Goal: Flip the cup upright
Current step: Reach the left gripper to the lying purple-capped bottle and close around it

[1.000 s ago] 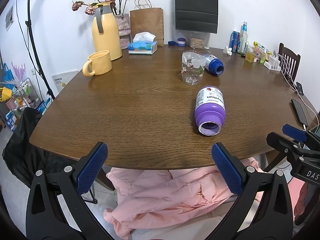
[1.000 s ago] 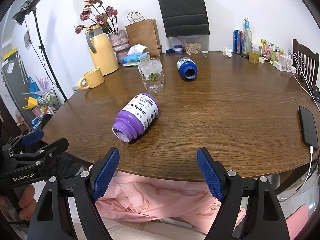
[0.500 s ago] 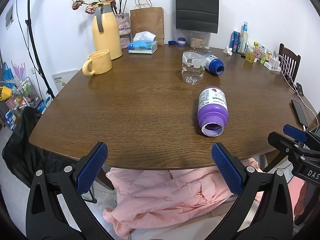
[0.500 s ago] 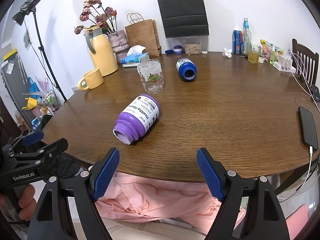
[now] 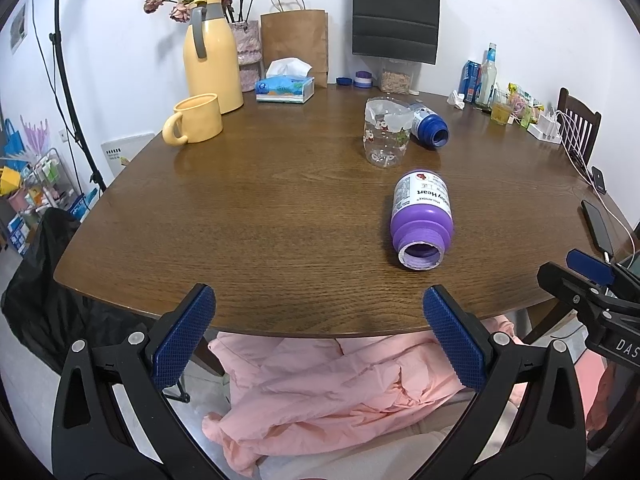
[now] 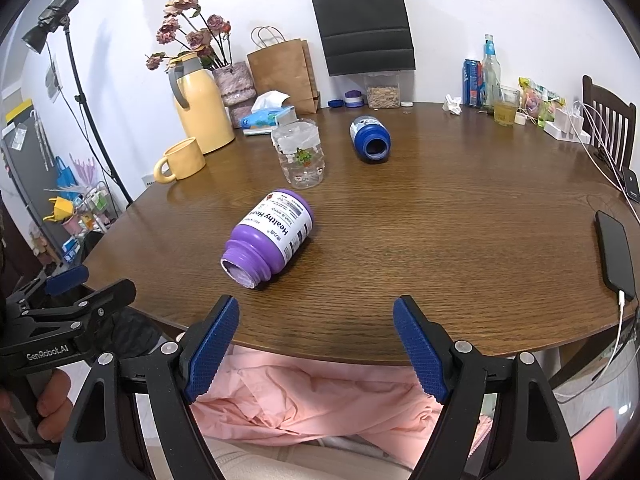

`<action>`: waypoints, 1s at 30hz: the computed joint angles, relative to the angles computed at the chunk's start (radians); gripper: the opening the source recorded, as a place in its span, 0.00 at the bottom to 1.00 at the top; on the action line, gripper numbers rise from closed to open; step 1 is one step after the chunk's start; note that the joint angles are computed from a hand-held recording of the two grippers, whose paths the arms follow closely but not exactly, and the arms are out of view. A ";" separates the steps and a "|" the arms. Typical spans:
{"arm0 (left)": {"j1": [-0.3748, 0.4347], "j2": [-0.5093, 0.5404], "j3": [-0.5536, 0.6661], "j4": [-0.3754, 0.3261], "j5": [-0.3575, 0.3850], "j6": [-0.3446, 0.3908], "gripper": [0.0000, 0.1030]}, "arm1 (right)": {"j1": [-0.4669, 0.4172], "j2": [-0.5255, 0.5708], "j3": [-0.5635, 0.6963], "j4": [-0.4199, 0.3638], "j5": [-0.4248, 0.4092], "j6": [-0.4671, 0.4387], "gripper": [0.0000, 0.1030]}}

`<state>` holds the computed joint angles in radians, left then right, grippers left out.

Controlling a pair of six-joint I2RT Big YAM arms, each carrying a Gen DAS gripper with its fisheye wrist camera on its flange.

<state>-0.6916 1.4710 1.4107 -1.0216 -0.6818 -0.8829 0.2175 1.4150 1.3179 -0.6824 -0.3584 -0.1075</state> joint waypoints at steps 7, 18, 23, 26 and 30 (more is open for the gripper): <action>0.011 -0.001 -0.005 0.010 0.039 -0.001 1.00 | 0.000 0.000 -0.001 0.000 0.001 0.001 0.81; 0.059 0.016 0.002 0.150 0.098 0.163 1.00 | -0.015 0.002 0.000 0.067 0.051 0.005 0.81; 0.127 0.145 0.095 0.227 0.239 0.318 1.00 | -0.057 0.088 0.082 0.090 0.037 0.055 0.81; 0.160 0.206 0.140 0.263 0.369 0.354 1.00 | -0.065 0.139 0.133 0.084 0.024 0.068 0.81; 0.185 0.257 0.172 0.298 0.422 0.357 0.63 | -0.064 0.198 0.202 0.065 -0.001 0.071 0.81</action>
<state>-0.5065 1.7281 1.5825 -0.7234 -0.2600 -0.5263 0.1540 1.6130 1.5204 -0.6173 -0.3590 -0.0365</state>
